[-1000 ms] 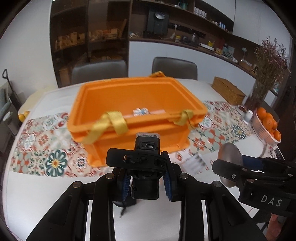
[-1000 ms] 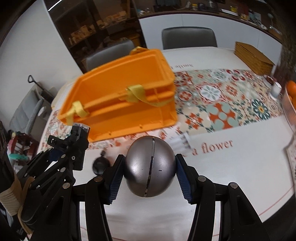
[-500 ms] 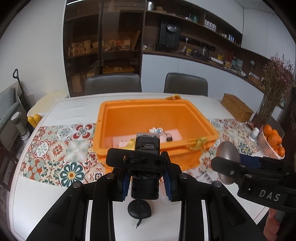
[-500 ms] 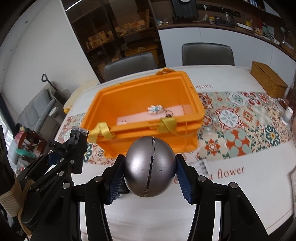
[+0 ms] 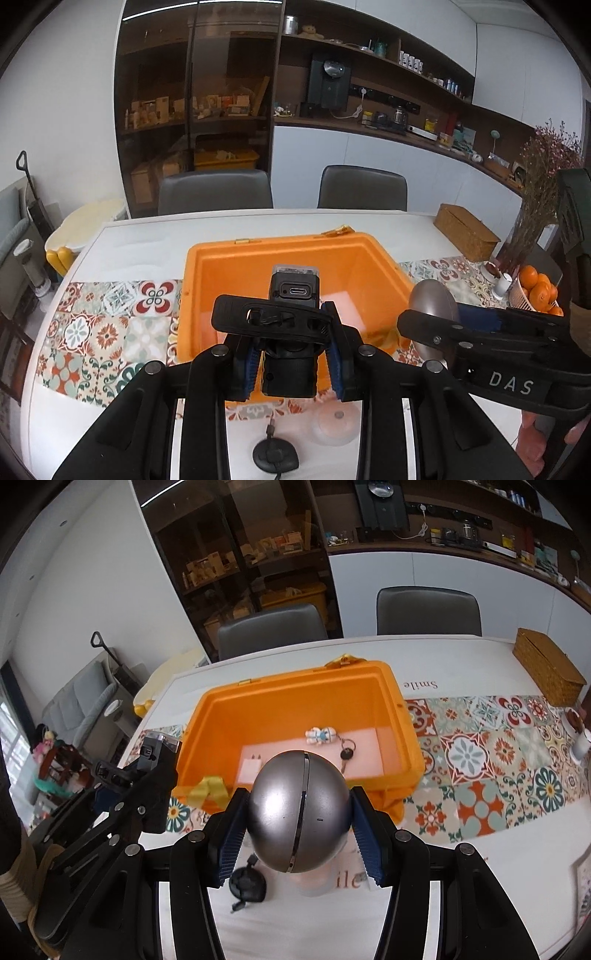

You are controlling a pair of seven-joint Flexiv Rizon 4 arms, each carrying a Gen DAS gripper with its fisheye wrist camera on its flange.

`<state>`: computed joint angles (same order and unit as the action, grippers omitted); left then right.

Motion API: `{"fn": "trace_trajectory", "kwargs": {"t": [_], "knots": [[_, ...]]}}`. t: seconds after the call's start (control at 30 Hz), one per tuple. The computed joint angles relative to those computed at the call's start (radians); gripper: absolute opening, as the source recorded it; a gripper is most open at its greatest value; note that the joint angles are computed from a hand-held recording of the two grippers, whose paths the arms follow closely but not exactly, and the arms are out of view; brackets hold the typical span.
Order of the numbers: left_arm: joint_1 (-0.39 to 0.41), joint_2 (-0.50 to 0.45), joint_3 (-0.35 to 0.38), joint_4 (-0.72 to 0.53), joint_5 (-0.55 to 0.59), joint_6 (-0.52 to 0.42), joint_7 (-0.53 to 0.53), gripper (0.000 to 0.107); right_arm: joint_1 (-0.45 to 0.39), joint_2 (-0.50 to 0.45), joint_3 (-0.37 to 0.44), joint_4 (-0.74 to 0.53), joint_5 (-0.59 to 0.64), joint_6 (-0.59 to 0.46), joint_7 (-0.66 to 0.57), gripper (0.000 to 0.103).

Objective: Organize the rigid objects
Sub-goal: 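Carry the phone holder and speaker with both tools over the orange crate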

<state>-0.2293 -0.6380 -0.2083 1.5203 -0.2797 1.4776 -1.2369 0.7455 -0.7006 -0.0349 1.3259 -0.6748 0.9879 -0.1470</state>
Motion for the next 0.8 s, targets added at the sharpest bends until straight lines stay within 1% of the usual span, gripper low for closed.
{"fn": "trace_trajectory", "kwargs": {"t": [0.13, 0.23, 0.4, 0.57, 0.6, 0.67, 0.7, 0.8], "knots": [[-0.036, -0.034, 0.057, -0.092, 0.015, -0.077, -0.028, 0.031, -0.029, -0.034, 0.023, -0.071, 0.046, -0.03, -0.066, 0.055], [-0.038, -0.055, 0.063, -0.144, 0.022, -0.121, -0.032, 0.031, -0.045, -0.06, 0.034, -0.127, 0.085, -0.043, -0.123, 0.055], [-0.051, -0.108, 0.085, -0.266, 0.031, -0.231, -0.055, 0.031, -0.059, -0.103, 0.038, -0.223, 0.14, -0.094, -0.201, 0.055], [-0.068, -0.172, 0.116, -0.401, 0.055, -0.358, -0.094, 0.031, -0.078, -0.156, 0.052, -0.335, 0.208, -0.173, -0.284, 0.055], [-0.074, -0.192, 0.127, -0.441, 0.062, -0.398, -0.108, 0.031, -0.08, -0.167, 0.055, -0.356, 0.221, -0.187, -0.3, 0.055], [-0.074, -0.216, 0.126, -0.489, 0.071, -0.448, -0.113, 0.031, -0.089, -0.198, 0.065, -0.415, 0.254, -0.226, -0.336, 0.055], [-0.073, -0.233, 0.124, -0.523, 0.072, -0.487, -0.114, 0.031, -0.09, -0.208, 0.065, -0.433, 0.266, -0.239, -0.349, 0.055], [-0.071, -0.271, 0.117, -0.592, 0.071, -0.564, -0.118, 0.031, -0.098, -0.238, 0.071, -0.481, 0.308, -0.275, -0.375, 0.055]]}}
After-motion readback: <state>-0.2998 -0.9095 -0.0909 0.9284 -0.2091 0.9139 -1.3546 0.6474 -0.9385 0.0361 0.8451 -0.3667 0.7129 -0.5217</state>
